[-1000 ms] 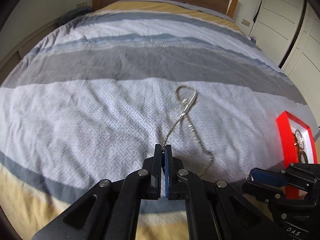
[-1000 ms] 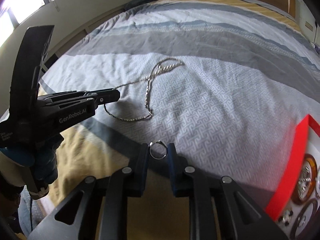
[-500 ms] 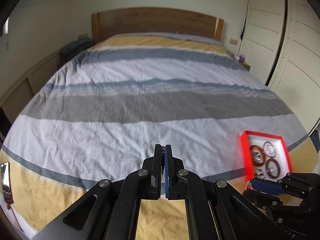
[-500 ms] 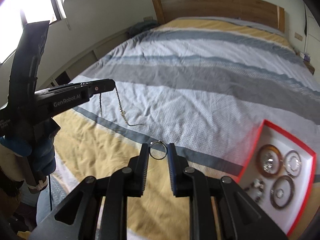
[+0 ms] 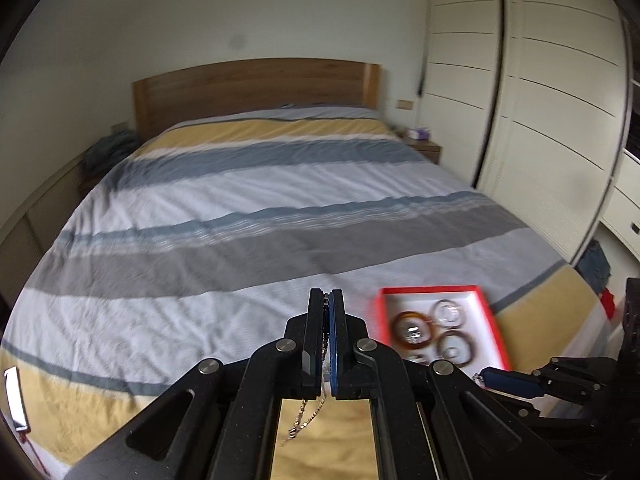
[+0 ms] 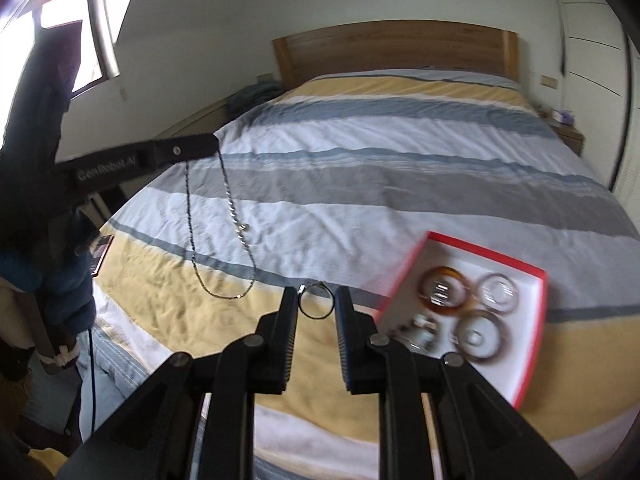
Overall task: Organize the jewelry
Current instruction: 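Carry the chain necklace and small ring into the red box with both tools, then open both tools to release the chain and ring in the box, then withdraw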
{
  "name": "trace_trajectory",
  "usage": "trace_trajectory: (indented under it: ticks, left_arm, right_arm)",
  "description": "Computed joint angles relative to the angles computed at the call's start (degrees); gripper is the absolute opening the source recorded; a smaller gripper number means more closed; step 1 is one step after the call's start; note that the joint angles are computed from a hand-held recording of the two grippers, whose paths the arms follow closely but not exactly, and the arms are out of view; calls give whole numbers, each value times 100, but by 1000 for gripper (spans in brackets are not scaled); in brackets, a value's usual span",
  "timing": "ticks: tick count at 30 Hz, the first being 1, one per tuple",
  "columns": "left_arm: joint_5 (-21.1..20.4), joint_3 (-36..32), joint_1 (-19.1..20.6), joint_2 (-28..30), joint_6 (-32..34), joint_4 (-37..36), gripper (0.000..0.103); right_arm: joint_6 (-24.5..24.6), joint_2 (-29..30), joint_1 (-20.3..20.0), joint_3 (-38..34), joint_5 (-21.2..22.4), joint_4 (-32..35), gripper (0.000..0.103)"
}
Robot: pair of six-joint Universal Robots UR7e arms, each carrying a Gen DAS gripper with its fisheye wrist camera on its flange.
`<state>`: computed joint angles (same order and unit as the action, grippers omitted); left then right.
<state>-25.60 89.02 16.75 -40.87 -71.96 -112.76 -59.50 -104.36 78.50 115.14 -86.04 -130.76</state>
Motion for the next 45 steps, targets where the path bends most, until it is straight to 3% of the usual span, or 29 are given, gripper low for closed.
trace_trajectory:
  ticks: [8, 15, 22, 34, 45]
  left_arm:
    - [-283, -997, 200, 1026, 1669, -1437, 2]
    - [-844, -1781, 520, 1805, 2356, -1805, 2]
    - [-1345, -2059, 873, 2211, 2330, -1635, 2]
    - [-1991, -1799, 1225, 2377, 2127, -1730, 2]
    - [-2204, -1553, 1319, 2333, 1813, -1636, 3]
  right_arm:
    - [-28, 168, -634, -514, -19, -45, 17]
    - [-18, 687, -946, -888, -205, -159, 17]
    - [-59, 1211, -1090, -1068, -569, -160, 17]
    - [-45, 1805, -1089, -1254, -1293, -255, 18]
    - [-113, 1994, -883, -1222, -1876, -375, 18]
